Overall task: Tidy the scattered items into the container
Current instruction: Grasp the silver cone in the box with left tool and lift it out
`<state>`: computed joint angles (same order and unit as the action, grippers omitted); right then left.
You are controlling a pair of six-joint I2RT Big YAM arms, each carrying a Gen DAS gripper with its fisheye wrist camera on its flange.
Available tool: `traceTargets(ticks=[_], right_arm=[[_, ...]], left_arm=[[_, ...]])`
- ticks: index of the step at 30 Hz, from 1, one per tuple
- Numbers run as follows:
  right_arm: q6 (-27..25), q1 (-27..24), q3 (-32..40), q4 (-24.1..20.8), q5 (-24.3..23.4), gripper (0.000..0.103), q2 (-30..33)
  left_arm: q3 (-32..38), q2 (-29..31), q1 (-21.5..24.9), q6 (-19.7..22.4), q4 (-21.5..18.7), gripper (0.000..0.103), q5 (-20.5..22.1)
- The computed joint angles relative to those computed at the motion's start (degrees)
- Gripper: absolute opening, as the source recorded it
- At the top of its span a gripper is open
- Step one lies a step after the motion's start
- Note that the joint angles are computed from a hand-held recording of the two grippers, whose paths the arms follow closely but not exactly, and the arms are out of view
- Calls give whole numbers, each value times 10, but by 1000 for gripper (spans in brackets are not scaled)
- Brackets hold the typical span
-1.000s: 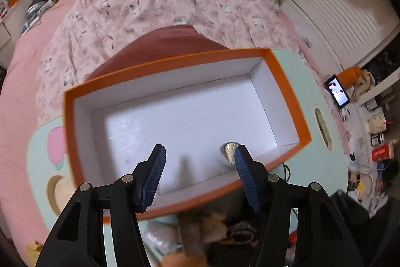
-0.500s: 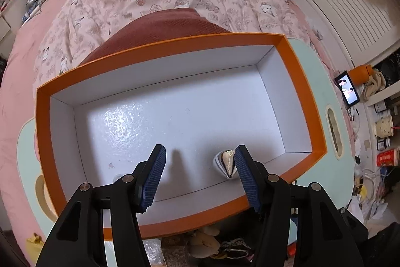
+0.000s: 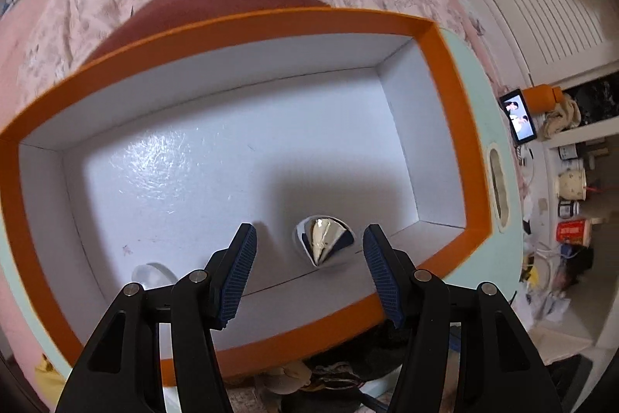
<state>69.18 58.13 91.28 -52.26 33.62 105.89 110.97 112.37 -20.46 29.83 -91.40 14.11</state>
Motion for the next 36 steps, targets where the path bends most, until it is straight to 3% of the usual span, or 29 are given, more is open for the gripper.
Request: traceTargets(ticks=[8, 10, 11, 12, 16, 18, 22, 25, 29, 32, 36], right_arm=[[6, -1, -6, 9, -4, 64, -3], [6, -2, -7, 11, -5, 64, -3], [7, -1, -7, 11, -5, 64, -3], [7, -1, -7, 10, -4, 64, -3], [9, -1, -7, 11, -5, 64, -2], [9, -1, -8, 11, -5, 64, -3], [11, 0, -7, 10, -9, 64, -1], [11, 0, -5, 7, -6, 64, 0], [16, 4, -2, -1, 10, 64, 0], [31, 9, -14, 3, 39, 64, -13], [82, 14, -51, 11, 94, 65, -50]], left_arm=[[2, 1, -1, 19, -8, 57, -8], [-7, -5, -3, 19, 4, 52, -19], [-14, -10, -5, 20, 16, 41, -28], [-25, -18, -7, 24, 33, 39, -43], [-29, -22, -2, 15, 56, 39, -56], [-40, -30, -2, 4, 91, 39, -69], [-44, -33, 4, 0, 107, 39, -57], [-43, -43, 15, 2, 114, 39, -26], [-56, -89, 46, 30, 121, 39, 61], [-96, -142, 81, 74, 130, 39, 123], [-156, -190, 133, 144, 104, 39, 188]])
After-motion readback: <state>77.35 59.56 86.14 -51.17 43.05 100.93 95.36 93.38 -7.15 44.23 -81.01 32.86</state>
